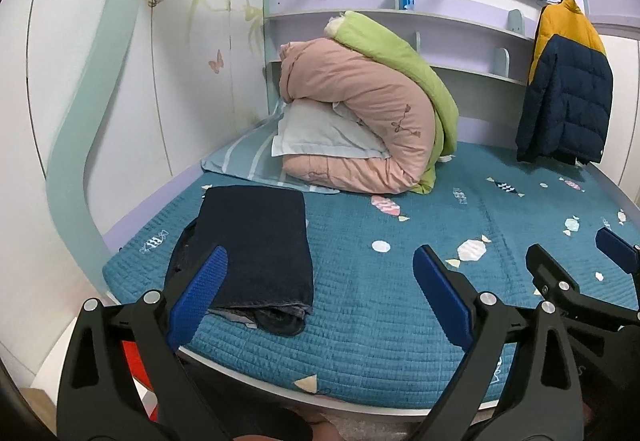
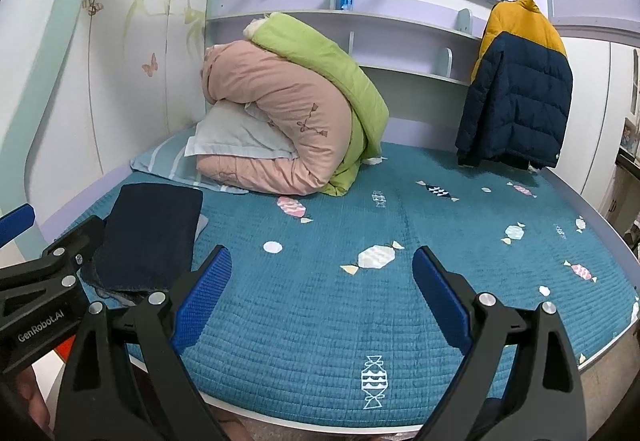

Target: Fold large clothes

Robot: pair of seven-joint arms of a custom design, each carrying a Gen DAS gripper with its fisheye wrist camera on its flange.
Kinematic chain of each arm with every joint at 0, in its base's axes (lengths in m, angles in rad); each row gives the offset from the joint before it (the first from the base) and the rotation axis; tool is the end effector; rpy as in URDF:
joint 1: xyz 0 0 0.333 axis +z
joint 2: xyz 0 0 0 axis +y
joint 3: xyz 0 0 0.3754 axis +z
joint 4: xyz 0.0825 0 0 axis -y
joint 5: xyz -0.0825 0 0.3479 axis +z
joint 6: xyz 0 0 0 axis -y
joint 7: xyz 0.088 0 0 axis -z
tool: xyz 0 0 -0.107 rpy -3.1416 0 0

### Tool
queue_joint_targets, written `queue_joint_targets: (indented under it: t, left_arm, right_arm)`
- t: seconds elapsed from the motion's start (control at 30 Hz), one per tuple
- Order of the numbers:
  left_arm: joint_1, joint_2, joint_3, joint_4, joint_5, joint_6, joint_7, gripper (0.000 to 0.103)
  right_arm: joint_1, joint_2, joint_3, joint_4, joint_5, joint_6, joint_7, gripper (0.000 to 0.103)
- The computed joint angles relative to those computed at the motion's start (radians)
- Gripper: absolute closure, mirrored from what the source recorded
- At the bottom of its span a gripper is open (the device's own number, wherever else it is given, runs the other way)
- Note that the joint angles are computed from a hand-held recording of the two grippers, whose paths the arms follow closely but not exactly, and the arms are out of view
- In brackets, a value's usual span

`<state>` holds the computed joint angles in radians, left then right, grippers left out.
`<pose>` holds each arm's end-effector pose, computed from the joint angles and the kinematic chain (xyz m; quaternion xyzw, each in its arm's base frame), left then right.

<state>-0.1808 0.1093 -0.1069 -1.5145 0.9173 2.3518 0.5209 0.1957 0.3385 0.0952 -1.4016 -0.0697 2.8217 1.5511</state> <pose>0.5911 -0.1579 0.7455 -0.7028 0.4933 -0.2717 0.4346 0.6688 0.1875 0.7106 -0.6995 0.4949 -0.3232 0.4017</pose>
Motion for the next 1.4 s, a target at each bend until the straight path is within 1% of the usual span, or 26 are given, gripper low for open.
queue_joint_targets:
  t: [0.23, 0.33, 0.83, 0.93, 1.2, 1.4]
  left_arm:
    - [0.0, 0.002, -0.001, 0.0, -0.014, -0.011, 0.016, 0.009]
    - [0.004, 0.001, -0.001, -0.003, -0.039, -0.002, 0.031, 0.009]
    - [0.003, -0.001, -0.001, -0.006, -0.043, -0.003, 0.032, 0.009]
    - [0.007, 0.001, 0.0, -0.003, -0.059, -0.009, 0.053, 0.009]
    - [0.015, -0.003, 0.003, -0.012, -0.059, 0.008, 0.062, 0.009]
    - [0.017, -0.001, 0.001, -0.013, -0.09, 0.01, 0.078, 0.009]
  right_arm:
    - [0.024, 0.011, -0.025, 0.018, -0.041, -0.03, 0.034, 0.014]
    - [0.019, 0.014, -0.019, 0.024, -0.038, -0.042, 0.033, 0.014]
    - [0.011, 0.017, -0.011, 0.031, -0.018, -0.055, 0.025, 0.014]
    - [0.005, 0.015, -0.004, 0.028, -0.004, -0.054, 0.016, 0.014]
    - [-0.006, 0.011, 0.006, 0.027, 0.027, -0.06, -0.006, 0.014]
    - [0.001, 0.012, -0.002, 0.033, 0.026, -0.071, -0.001, 0.014]
